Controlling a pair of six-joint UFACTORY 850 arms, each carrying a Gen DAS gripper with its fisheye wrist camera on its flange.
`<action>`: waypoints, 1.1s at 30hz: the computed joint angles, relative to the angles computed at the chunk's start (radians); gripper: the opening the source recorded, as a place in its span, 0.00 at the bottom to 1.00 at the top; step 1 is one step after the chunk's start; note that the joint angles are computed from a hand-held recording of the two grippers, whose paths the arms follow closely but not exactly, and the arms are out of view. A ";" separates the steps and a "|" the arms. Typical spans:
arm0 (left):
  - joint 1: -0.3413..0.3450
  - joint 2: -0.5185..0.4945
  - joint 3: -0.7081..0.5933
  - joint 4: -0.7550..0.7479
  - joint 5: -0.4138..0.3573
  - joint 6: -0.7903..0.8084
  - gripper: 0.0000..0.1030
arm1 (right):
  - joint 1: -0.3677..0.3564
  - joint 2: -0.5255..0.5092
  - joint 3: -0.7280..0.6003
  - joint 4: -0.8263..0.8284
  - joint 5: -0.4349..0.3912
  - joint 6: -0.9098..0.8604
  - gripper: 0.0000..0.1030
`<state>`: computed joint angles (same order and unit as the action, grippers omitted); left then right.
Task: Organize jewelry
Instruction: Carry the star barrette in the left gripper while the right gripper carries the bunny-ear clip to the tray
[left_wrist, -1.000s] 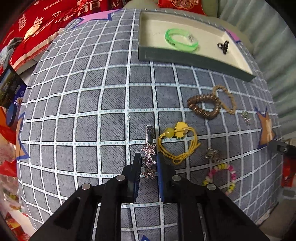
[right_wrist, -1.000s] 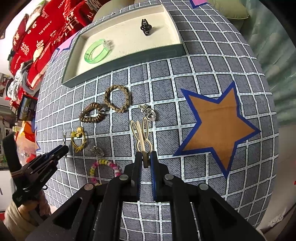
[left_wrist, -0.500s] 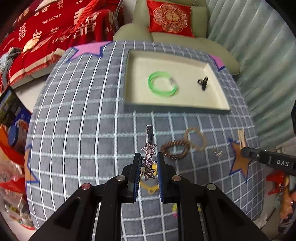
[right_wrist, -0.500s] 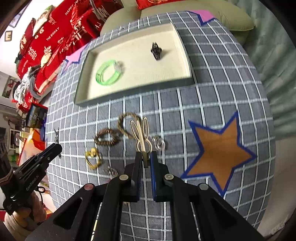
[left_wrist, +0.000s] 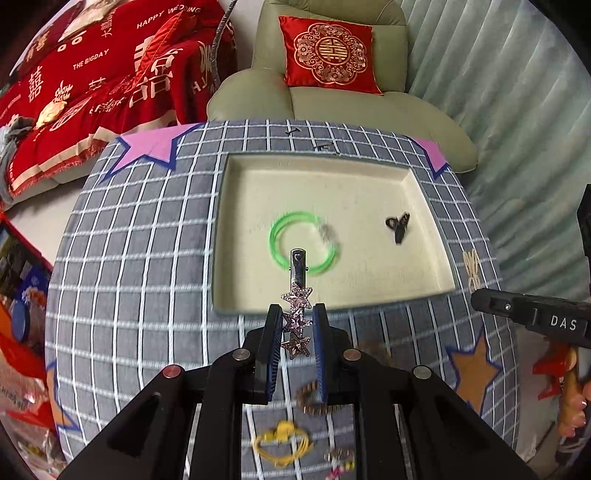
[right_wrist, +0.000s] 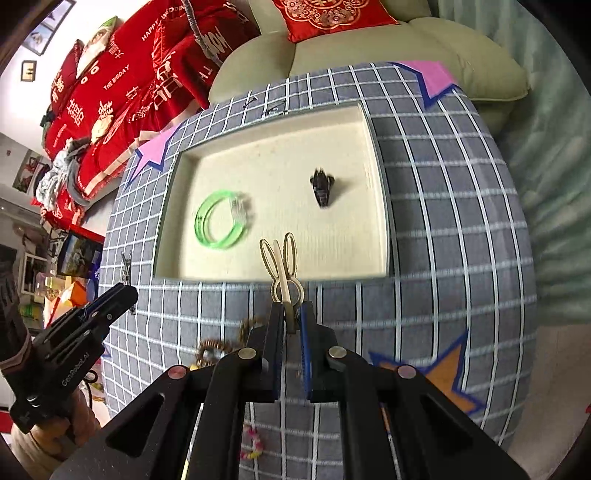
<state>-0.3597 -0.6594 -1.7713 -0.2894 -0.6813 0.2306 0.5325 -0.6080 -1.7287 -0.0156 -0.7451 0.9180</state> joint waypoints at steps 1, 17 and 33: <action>-0.002 -0.018 -0.025 0.008 -0.007 -0.011 0.25 | -0.005 -0.009 -0.009 0.005 -0.001 -0.009 0.09; -0.035 -0.347 -0.455 0.144 -0.166 -0.128 0.25 | -0.082 -0.169 -0.141 0.100 -0.043 -0.136 0.09; -0.071 -0.428 -0.541 0.312 -0.208 -0.203 0.25 | -0.095 -0.228 -0.175 0.124 -0.073 -0.164 0.09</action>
